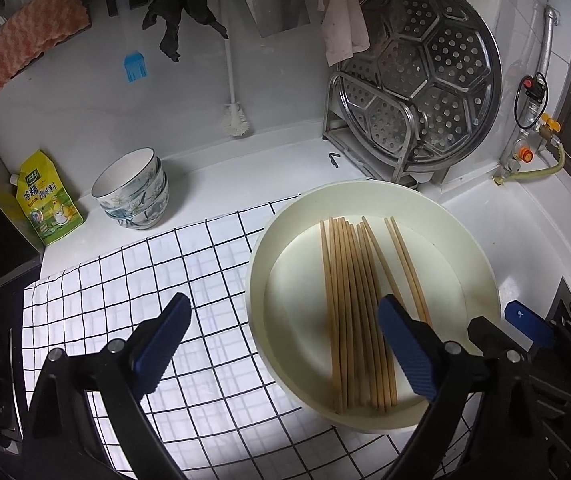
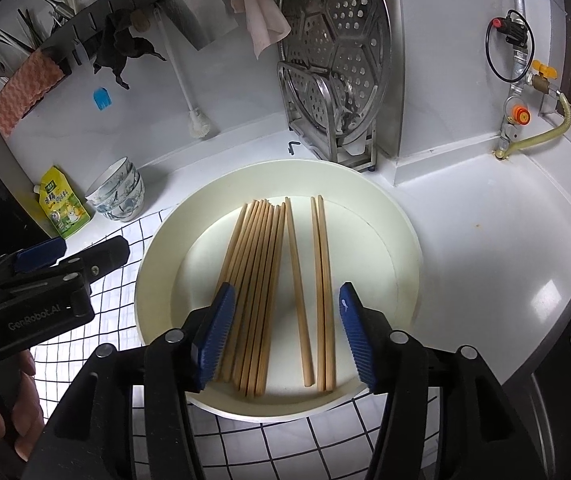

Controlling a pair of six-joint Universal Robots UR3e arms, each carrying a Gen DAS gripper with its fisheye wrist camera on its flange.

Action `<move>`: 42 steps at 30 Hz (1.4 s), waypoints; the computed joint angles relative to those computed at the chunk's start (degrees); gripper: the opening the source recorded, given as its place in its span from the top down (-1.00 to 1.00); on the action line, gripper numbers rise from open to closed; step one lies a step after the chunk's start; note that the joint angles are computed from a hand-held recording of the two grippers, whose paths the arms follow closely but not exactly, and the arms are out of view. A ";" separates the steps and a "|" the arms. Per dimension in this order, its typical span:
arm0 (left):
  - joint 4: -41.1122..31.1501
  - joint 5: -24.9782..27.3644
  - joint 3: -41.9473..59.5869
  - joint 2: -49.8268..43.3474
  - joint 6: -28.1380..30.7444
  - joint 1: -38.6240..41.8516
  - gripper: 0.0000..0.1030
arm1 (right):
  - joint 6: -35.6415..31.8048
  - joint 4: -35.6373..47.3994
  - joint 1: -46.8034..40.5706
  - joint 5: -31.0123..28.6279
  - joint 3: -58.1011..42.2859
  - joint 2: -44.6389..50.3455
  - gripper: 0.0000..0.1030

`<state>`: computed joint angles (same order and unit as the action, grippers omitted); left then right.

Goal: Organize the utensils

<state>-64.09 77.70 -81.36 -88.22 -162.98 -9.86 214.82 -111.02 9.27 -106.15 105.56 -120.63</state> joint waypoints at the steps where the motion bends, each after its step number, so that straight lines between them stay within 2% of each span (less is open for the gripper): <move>1: 0.06 0.07 0.01 0.02 0.00 0.01 -0.85 | 0.36 0.11 0.39 -0.38 -0.09 0.12 -0.06; 6: -0.59 0.61 0.76 -0.40 0.15 0.07 -0.87 | 0.78 0.42 0.02 -0.49 -0.29 0.29 -0.28; 12: -1.30 0.95 1.67 -1.08 -0.17 0.33 -0.88 | 1.29 1.00 -0.68 -0.12 -0.30 0.30 -0.33; 18: -1.12 0.65 1.85 -1.22 -0.07 0.71 -0.88 | 2.17 1.47 0.33 -1.21 -1.11 1.49 -0.33; 22: 0.40 2.76 1.94 -1.55 -0.43 -0.05 -0.88 | 2.77 1.68 0.96 -1.78 -1.70 2.38 -0.34; 42: -0.62 1.06 3.06 -2.14 0.76 0.43 -0.88 | 4.29 1.66 3.36 -4.11 -3.42 4.89 -0.33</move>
